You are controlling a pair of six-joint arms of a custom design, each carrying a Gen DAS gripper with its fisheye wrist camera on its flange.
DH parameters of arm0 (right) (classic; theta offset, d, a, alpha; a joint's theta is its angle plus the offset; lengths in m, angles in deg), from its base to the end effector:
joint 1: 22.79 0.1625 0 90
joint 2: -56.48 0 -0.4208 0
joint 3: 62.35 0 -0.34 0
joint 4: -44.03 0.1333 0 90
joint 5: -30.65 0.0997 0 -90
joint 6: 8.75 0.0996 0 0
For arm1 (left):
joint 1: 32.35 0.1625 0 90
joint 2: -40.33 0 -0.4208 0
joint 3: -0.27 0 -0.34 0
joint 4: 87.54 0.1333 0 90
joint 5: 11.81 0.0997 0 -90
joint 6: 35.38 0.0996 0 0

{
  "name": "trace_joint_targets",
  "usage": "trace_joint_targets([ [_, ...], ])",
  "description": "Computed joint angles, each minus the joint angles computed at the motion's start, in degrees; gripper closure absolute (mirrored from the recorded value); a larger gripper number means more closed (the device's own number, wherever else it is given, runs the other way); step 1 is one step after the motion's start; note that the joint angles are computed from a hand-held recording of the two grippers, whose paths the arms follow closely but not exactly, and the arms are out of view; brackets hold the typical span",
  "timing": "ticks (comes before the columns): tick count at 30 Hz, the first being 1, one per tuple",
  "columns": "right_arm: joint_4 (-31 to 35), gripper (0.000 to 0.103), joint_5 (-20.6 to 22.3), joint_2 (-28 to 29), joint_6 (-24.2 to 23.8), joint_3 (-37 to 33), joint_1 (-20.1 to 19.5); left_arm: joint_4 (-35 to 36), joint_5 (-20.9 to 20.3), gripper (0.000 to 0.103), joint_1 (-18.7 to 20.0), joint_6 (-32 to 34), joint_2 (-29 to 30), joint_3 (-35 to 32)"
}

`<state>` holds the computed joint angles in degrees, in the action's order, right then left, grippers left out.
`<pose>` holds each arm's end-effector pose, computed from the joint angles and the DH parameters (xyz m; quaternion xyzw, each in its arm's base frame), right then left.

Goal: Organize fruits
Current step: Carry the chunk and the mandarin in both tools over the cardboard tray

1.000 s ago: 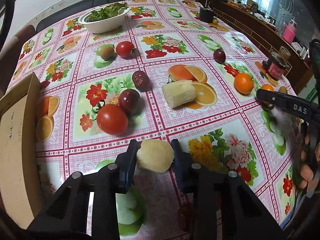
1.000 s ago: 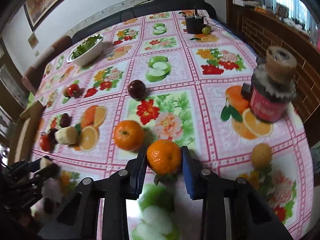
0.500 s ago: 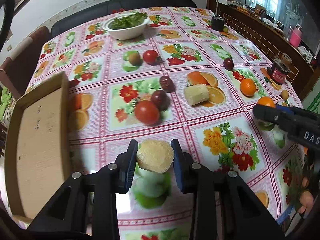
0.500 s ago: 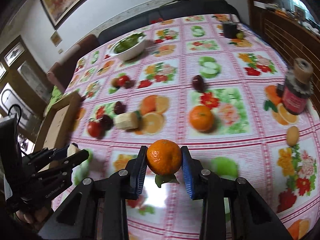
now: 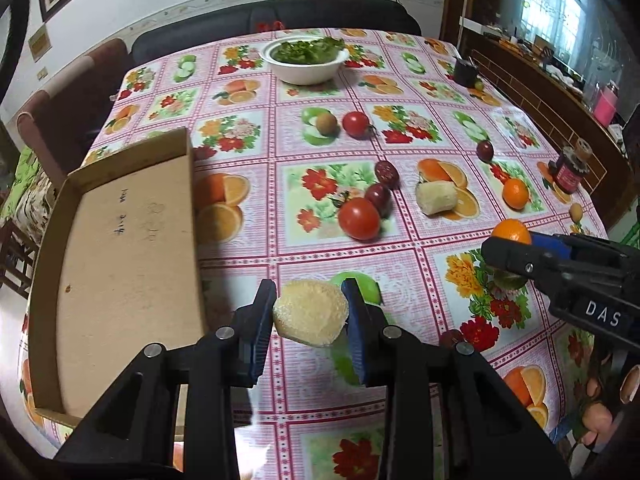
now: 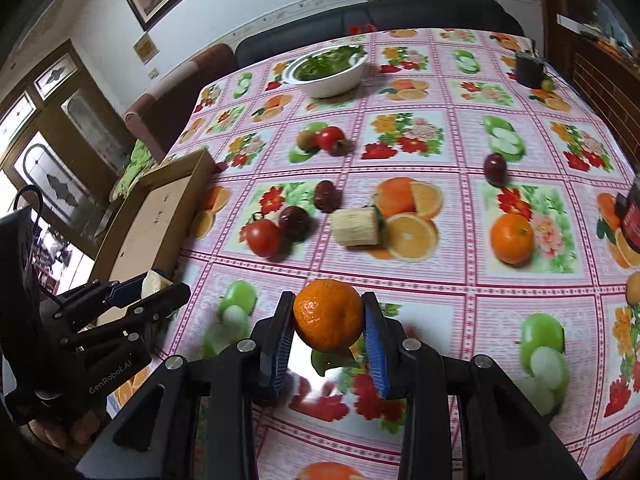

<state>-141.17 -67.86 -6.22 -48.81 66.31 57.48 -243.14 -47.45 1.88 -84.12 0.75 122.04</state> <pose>0.0380 -0.4799 0.1887 0.2344 -0.9363 0.1981 0.1711 -0.2511 -0.4300 0.0097 0.1197 0.8746 -0.2789 0.3782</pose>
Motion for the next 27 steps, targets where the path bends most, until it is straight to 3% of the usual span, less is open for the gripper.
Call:
trace_joint_targets([
  [13,1.0,0.069,-1.4,2.1,0.3,-0.5,4.8,0.3,2.2,0.072,0.1,-3.5,-5.2,4.4],
  [27,4.4,0.070,0.4,7.9,-0.2,-2.0,12.0,11.2,5.4,0.072,1.2,-16.7,-15.6,11.2],
])
